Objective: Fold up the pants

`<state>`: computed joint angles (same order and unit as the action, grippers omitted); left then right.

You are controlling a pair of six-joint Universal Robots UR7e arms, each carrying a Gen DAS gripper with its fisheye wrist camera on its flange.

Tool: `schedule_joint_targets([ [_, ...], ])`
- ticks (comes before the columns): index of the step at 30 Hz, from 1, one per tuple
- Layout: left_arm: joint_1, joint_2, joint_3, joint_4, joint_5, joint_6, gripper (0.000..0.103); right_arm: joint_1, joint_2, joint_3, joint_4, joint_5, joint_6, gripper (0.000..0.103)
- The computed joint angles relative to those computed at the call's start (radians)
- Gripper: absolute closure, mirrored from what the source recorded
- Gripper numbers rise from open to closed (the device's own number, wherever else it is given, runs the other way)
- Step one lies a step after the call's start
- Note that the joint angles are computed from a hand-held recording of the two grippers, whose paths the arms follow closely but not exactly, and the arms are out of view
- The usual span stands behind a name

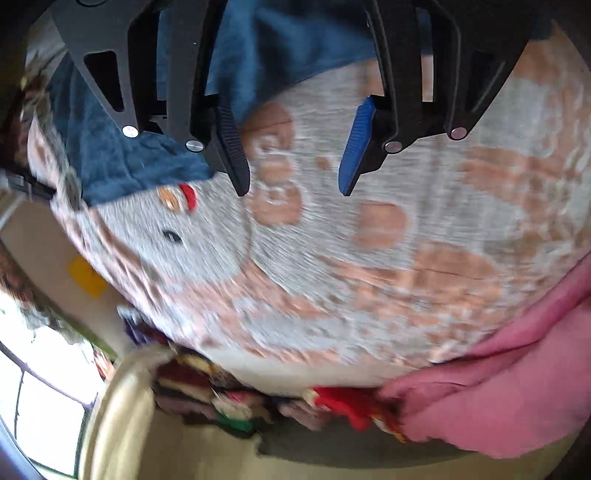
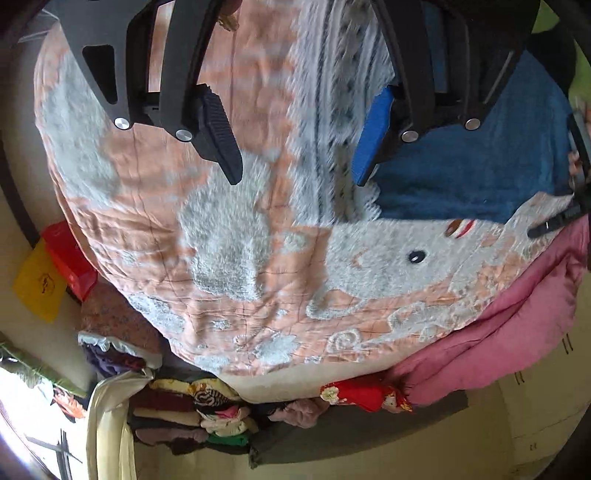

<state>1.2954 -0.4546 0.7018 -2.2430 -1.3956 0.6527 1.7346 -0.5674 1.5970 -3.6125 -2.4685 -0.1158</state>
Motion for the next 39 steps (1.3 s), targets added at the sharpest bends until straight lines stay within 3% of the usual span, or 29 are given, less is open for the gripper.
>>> schedule_joint_targets([
  [2,0.003,-0.044,0.062,-0.086,0.015,0.014,0.047,0.021,0.016,0.004,-0.025,-0.008,-0.022,0.043],
  [4,0.004,-0.093,0.137,-0.157,0.055,0.031,0.046,0.037,0.031,-0.003,-0.028,-0.007,-0.040,0.043],
  [13,-0.004,-0.205,0.323,-0.055,0.148,0.035,0.046,0.066,0.146,-0.195,0.181,0.082,-0.091,0.042],
  [16,-0.006,-0.185,0.325,-0.056,0.224,0.041,0.041,0.062,0.186,-0.276,0.252,0.087,-0.110,0.033],
  [18,0.004,-0.162,0.284,-0.024,0.241,0.005,0.041,0.053,0.203,-0.320,0.329,0.041,-0.079,0.033],
  [20,0.021,-0.148,0.228,0.041,0.196,-0.047,0.041,0.044,0.216,-0.352,0.393,-0.076,-0.044,0.033],
  [21,0.024,-0.148,0.219,0.044,0.184,-0.054,0.041,0.038,0.206,-0.336,0.382,-0.083,-0.035,0.033],
  [24,0.027,-0.146,0.217,0.047,0.180,-0.058,0.042,0.009,0.134,-0.224,0.326,0.027,0.044,0.039],
  [26,0.025,-0.144,0.219,0.036,0.185,-0.050,0.042,0.008,0.137,-0.223,0.314,-0.018,0.047,0.037],
  [31,0.028,-0.153,0.220,0.037,0.146,-0.055,0.038,0.010,0.126,-0.204,0.295,0.001,0.060,0.037],
  [35,0.020,-0.186,0.267,-0.015,0.128,-0.033,0.026,0.031,0.101,-0.149,0.195,0.019,0.040,0.031],
  [39,0.007,-0.219,0.318,-0.083,0.132,-0.007,0.017,0.066,0.073,-0.093,0.112,-0.021,0.024,0.027],
])
